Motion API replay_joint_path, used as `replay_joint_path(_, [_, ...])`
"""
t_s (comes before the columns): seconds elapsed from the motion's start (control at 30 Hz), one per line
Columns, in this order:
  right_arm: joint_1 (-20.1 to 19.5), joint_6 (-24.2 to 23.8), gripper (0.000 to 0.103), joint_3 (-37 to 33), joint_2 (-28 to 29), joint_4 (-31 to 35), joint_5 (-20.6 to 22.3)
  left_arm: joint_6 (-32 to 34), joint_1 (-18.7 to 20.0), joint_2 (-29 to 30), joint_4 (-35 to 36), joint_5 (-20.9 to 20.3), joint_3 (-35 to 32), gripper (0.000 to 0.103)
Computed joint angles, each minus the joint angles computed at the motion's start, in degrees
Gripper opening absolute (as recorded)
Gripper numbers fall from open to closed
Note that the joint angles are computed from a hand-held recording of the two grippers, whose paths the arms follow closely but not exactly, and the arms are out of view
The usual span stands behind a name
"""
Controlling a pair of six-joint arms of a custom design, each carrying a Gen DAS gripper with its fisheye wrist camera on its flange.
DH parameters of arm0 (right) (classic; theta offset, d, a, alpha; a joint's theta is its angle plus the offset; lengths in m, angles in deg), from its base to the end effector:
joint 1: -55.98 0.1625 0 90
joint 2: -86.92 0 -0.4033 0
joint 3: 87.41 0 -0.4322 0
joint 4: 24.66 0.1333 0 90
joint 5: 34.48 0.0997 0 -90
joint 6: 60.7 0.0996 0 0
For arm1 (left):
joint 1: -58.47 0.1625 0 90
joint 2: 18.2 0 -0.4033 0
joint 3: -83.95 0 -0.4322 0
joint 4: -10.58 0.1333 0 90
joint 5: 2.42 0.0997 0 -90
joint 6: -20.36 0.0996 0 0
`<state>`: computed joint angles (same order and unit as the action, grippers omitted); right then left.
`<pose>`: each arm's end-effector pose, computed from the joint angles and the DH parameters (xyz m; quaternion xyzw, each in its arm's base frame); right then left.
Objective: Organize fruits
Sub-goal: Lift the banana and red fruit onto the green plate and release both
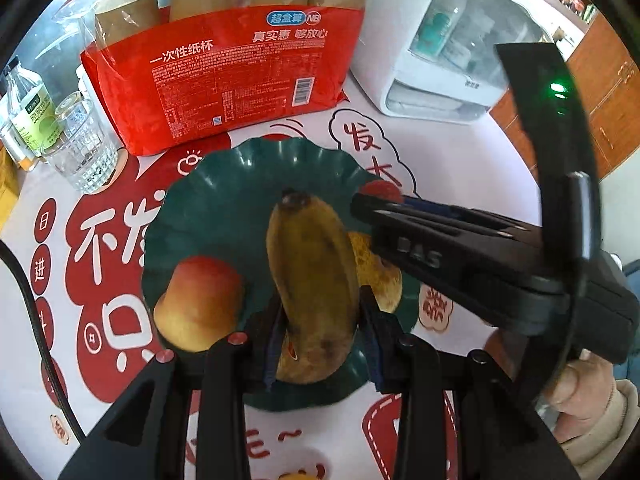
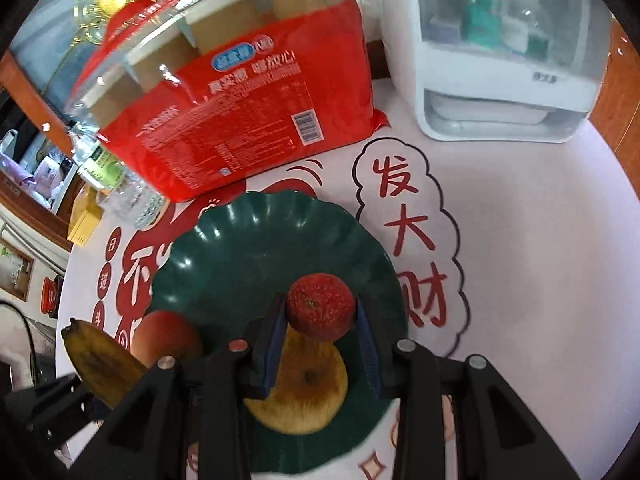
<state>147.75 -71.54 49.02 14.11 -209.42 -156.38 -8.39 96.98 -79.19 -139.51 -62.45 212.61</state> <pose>0.0942 -0.4376 0.1398 0.0284 -0.9287 0.2363 0.2843 -0.2360 -0.4217 0.0167 0.2068 0.9416 -0.1174 0.2384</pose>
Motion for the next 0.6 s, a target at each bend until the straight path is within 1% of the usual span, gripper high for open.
replay_joint_path(0.07, [0.1, -0.2, 0.034, -1.1, 1.6, 0.0, -0.3, 0.2, 0.5, 0.3, -1.6, -0.2, 0.1, 0.034])
replay_joint_path(0.13, [0.5, -1.0, 0.034, -2.3, 3.6, 0.1, -1.6, -0.1, 1.0, 0.6, -2.1, -0.3, 0.1, 0.035])
replay_joint_path(0.17, [0.7, -0.9, 0.035, -2.9, 4.7, -0.3, -2.9, -0.5, 1.0, 0.7, -2.0, 0.2, 0.1, 0.037])
replay_joint_path(0.2, [0.6, -0.7, 0.035, -3.2, 5.0, 0.1, -3.1, -0.4, 1.0, 0.8, -2.2, 0.5, 0.1, 0.04])
replay_joint_path(0.27, [-0.1, 0.5, 0.035, -3.7, 5.0, 1.4, -2.9, -0.8, 0.9, 0.6, -1.8, 1.7, 0.4, 0.055])
replay_joint_path(0.3, [-0.7, 1.5, 0.035, -4.0, 4.8, 2.8, -2.7, -1.0, 0.8, 0.4, -1.7, 2.3, 0.7, 0.057])
replay_joint_path(0.37, [-2.1, 2.6, 0.036, -4.3, 4.1, 5.4, -0.9, -1.2, 0.6, -0.4, -1.9, 2.9, 1.3, 0.058])
replay_joint_path(0.4, [-2.3, 2.6, 0.036, -4.2, 3.9, 5.7, -0.6, -1.3, 0.6, -0.8, -2.0, 2.9, 1.6, 0.059])
replay_joint_path(0.53, [-2.1, 1.9, 0.037, -3.7, 3.9, 5.6, -0.4, -3.3, -0.1, -2.8, -0.6, 3.9, 2.7, 0.068])
replay_joint_path(0.6, [-1.8, 1.6, 0.04, -3.5, 3.6, 5.8, -0.2, -4.3, -0.4, -3.9, 0.2, 4.3, 3.3, 0.069])
